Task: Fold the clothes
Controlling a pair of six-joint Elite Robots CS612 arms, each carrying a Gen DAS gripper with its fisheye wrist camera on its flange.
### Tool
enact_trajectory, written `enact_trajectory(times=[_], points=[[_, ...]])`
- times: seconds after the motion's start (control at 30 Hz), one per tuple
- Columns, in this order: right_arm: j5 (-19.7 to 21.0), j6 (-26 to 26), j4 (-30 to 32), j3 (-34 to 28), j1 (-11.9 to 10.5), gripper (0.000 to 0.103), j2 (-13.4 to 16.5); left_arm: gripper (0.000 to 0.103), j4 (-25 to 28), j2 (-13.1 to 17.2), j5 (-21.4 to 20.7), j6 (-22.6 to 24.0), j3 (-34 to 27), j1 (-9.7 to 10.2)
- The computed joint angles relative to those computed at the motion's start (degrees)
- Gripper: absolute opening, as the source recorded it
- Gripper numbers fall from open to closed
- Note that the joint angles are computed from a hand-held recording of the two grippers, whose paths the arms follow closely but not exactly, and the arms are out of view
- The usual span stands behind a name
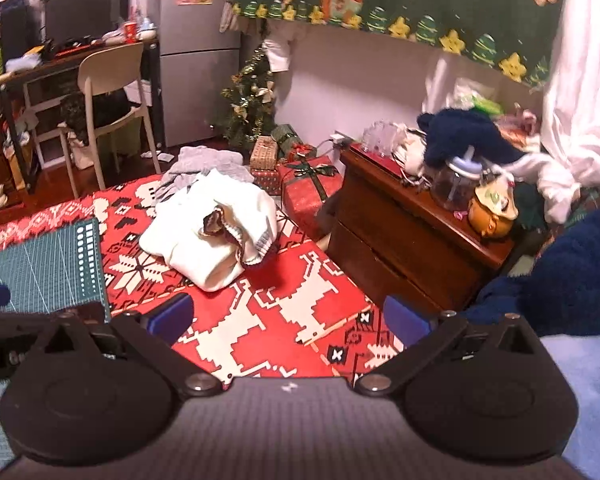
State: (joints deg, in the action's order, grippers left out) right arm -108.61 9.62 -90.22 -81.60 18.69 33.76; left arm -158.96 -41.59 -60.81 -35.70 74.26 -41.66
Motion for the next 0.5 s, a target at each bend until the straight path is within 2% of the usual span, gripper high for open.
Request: enact_trajectory(times=[0.13, 0.3, 0.37, 0.5], points=[[0.38, 0.46, -2.46, 0.83, -0.07, 0.102, 0.45, 0.099, -3.08, 1.23, -0.05, 2.66, -0.75, 0.48], [5.77, 2.41, -6.18, 0.15, -1.08, 0.102, 2.04, 0.099, -2.11, 2.82, 0.59, 5.52, -2.99, 0.92], [5.48, 2.68, -5.73, 0.75, -1.14, 0.102, 1.93, 0.099, -3.09, 3.5, 0.11, 6.23, -3.59, 1.13], [2.4, 0.57, -8.63, 2.94, -0.99, 0.102, 1.85, 0.099, -5.25, 5.4, -1.57, 7.64, -5.49, 1.68]])
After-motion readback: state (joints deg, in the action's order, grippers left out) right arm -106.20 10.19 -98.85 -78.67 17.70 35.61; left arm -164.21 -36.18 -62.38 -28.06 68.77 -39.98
